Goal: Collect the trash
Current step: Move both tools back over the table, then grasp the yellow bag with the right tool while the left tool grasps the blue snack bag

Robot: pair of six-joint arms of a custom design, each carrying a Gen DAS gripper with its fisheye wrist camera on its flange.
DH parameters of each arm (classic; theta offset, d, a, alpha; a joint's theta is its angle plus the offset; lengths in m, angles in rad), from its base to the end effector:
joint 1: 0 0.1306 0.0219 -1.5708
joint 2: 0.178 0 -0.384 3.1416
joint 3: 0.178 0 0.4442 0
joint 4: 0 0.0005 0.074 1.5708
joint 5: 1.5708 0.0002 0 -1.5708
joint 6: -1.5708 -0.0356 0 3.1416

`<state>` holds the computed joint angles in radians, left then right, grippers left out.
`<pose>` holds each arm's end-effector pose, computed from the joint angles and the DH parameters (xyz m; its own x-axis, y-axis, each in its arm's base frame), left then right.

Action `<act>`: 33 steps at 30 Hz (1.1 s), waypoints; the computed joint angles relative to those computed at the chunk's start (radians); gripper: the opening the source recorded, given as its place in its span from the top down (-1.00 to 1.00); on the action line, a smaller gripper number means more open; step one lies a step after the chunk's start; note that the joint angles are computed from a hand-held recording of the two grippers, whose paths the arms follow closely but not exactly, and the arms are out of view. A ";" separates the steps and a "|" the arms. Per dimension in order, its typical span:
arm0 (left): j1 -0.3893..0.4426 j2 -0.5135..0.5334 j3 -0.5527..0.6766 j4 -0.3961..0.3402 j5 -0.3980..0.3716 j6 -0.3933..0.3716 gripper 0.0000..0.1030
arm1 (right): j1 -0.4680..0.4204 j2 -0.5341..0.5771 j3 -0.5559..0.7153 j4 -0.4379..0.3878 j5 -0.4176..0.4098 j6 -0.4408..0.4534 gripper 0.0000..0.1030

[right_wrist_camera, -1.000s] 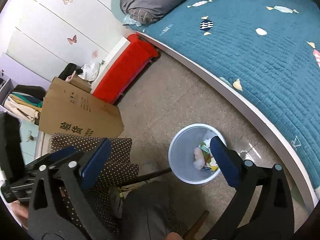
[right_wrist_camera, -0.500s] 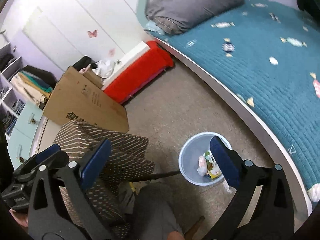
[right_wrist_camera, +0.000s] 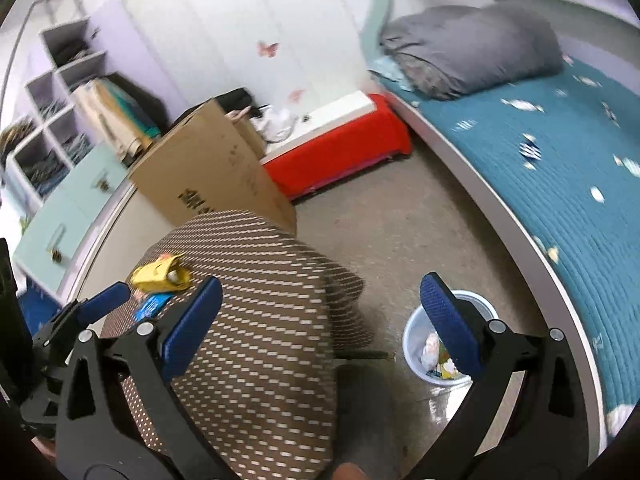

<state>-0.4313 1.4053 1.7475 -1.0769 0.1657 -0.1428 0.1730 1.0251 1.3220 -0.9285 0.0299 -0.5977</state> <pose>0.4751 -0.2257 0.5903 -0.5283 0.3976 -0.7502 0.6049 0.7963 -0.0038 0.3913 0.0668 0.5540 -0.5642 0.4724 -0.6771 0.2047 0.8746 0.4396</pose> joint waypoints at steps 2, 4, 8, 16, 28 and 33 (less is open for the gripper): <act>0.030 -0.026 -0.030 0.026 -0.017 0.006 -0.83 | 0.040 0.033 0.030 0.005 0.012 0.031 -0.88; 0.060 -0.047 -0.055 0.044 -0.019 0.017 -0.83 | 0.080 0.072 0.063 0.008 0.023 0.065 -0.88; 0.135 -0.074 -0.095 0.068 -0.018 0.046 -0.83 | 0.130 0.135 0.113 0.011 0.031 0.120 -0.88; 0.256 -0.064 -0.131 0.082 -0.041 0.019 -0.83 | 0.203 0.281 0.238 0.016 -0.007 0.298 -0.88; 0.366 0.008 -0.113 0.101 -0.035 -0.021 -0.83 | 0.267 0.567 0.502 -0.042 0.009 0.582 -0.88; 0.365 0.029 -0.104 0.109 -0.032 -0.034 -0.83 | 0.262 0.667 0.621 -0.095 -0.056 0.677 -0.85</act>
<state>-0.0659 1.4348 1.6432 -0.9677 0.1341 -0.1768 0.4347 1.6921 1.9433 -1.0231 -0.0260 0.0790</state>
